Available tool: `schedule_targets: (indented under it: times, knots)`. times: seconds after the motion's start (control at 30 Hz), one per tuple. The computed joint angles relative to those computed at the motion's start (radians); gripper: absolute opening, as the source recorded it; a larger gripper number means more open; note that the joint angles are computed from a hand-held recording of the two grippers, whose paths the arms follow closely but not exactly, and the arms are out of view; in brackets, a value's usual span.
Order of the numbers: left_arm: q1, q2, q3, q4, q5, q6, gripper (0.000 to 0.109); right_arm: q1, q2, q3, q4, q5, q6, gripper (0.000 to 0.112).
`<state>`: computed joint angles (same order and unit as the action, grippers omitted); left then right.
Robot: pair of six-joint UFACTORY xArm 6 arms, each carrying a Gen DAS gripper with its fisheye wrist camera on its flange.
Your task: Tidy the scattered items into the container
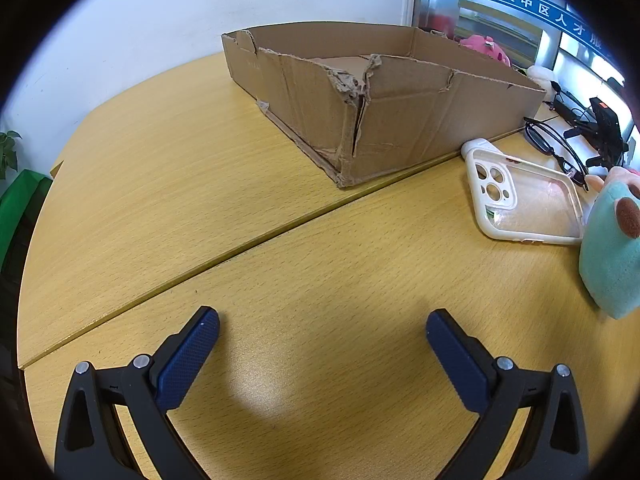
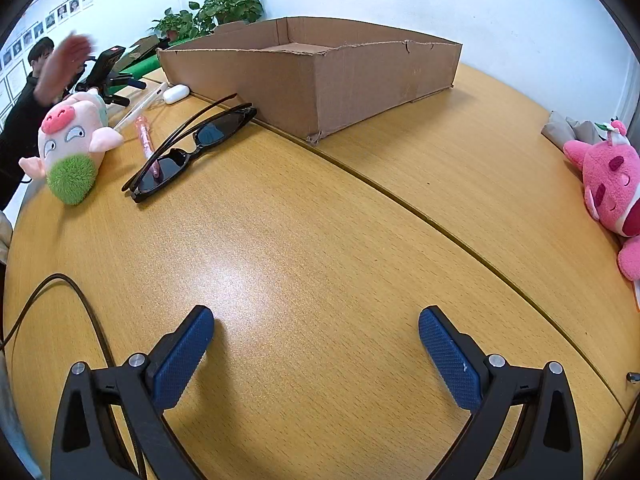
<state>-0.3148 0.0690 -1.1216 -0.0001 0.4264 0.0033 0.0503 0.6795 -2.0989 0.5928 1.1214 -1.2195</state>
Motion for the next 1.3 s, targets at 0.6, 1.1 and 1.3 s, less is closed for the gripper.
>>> schedule_targets:
  times: [0.6,1.1,1.3]
  knots:
    - [-0.016,-0.031,0.014,0.211,0.031,-0.312,0.103,0.084,-0.210,0.365,-0.114,-0.357,0.353,0.103]
    - [-0.128,-0.142,0.120,0.437,0.067,-0.747,0.102,0.134,-0.307,0.532,-0.295,-0.524,0.713,0.103]
    - [-0.214,-0.231,0.143,0.682,0.045,-1.039,0.102,0.152,-0.342,0.573,-0.320,-0.517,0.742,0.103]
